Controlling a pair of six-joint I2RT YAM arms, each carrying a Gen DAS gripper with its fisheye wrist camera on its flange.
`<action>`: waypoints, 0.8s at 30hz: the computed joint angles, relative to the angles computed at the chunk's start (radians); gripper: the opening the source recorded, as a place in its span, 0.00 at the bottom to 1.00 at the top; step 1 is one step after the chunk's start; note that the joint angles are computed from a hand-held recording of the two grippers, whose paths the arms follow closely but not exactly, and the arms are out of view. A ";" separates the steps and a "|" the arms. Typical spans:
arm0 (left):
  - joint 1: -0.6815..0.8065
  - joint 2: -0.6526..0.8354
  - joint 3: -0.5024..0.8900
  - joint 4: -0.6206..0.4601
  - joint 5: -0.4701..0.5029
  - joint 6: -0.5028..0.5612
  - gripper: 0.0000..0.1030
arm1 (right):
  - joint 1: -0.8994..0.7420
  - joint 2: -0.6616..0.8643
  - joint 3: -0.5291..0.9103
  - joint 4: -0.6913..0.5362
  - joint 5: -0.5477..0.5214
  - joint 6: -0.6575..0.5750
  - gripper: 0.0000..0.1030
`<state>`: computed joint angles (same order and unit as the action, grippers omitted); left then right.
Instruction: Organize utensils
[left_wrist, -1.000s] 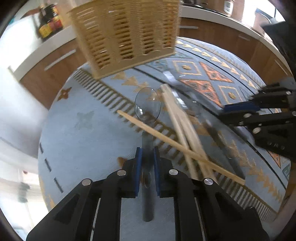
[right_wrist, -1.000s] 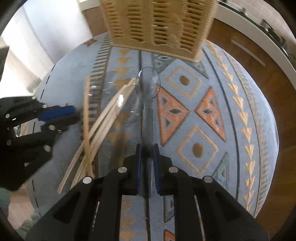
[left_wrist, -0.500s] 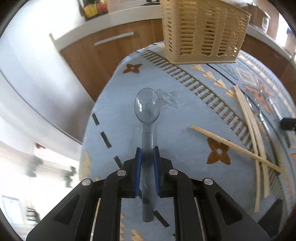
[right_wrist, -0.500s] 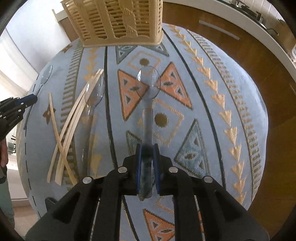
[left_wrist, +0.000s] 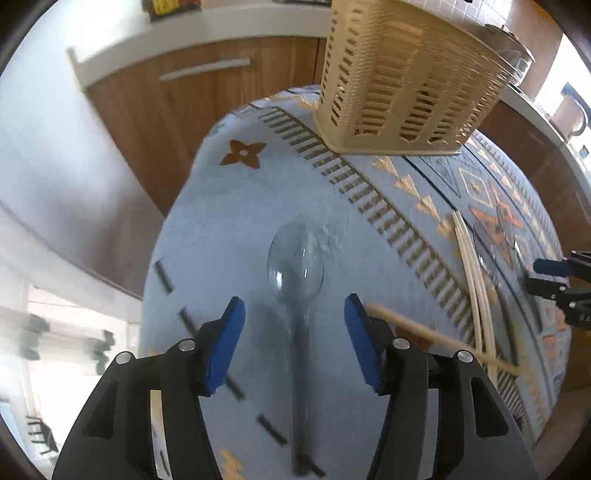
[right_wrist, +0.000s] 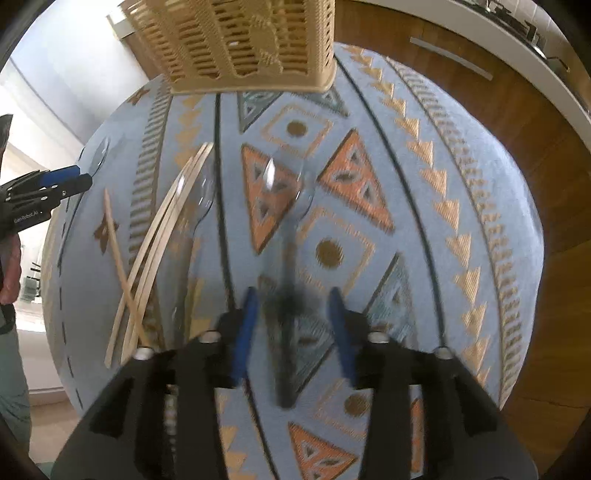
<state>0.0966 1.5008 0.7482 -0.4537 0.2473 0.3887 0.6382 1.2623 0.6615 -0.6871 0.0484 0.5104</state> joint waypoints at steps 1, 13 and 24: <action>-0.003 0.017 0.019 -0.017 -0.002 0.000 0.53 | -0.018 0.025 0.016 0.005 -0.009 -0.017 0.45; -0.056 0.153 0.163 -0.080 -0.041 0.043 0.55 | -0.101 0.293 0.237 0.010 -0.020 -0.117 0.46; -0.119 0.120 0.109 -0.003 -0.117 0.029 0.51 | -0.122 0.340 0.296 0.006 0.010 -0.133 0.29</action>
